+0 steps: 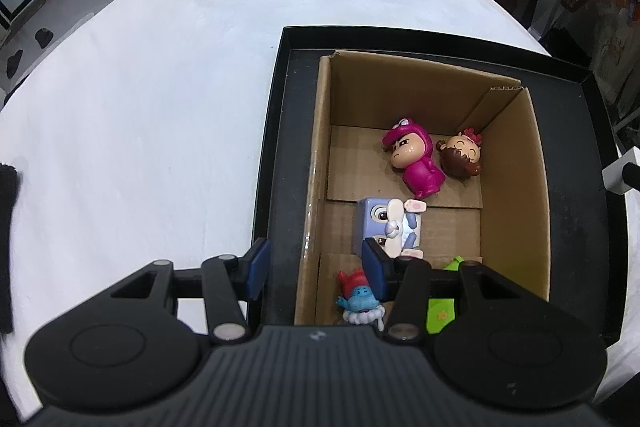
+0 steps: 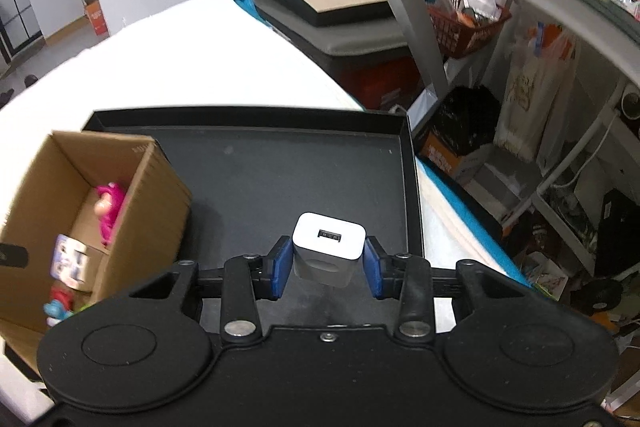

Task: Organize rigid objects
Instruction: 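Carry the white charger into the box with the right gripper and release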

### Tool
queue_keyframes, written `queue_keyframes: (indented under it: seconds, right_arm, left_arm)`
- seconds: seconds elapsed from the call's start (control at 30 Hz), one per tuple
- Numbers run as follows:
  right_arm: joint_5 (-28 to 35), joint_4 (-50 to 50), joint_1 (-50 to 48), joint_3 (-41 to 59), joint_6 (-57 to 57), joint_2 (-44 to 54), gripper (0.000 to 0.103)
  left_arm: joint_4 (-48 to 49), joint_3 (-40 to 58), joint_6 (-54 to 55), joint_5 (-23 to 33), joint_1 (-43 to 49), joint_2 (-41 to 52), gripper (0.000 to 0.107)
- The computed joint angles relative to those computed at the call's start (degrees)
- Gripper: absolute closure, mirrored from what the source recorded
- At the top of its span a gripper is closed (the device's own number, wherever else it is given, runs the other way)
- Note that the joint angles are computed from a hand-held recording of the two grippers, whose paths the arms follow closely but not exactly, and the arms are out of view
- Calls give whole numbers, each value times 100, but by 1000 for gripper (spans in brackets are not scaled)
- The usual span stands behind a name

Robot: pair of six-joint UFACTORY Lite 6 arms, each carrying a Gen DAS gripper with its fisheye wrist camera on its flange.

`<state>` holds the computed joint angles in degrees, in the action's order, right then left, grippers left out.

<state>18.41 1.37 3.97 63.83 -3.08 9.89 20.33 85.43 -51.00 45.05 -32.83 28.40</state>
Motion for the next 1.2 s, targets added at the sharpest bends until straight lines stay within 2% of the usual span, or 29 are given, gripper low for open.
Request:
queue_keyframes:
  seconds: [0.67, 1.2]
  right_arm:
    - [915, -1132, 1098, 963, 1168, -173, 66]
    - [1376, -1411, 2176, 1823, 1723, 573, 66]
  left_arm:
    - [-132, -477, 82, -447, 111, -499, 58]
    - [-554, -968, 536, -1028, 473, -628, 58]
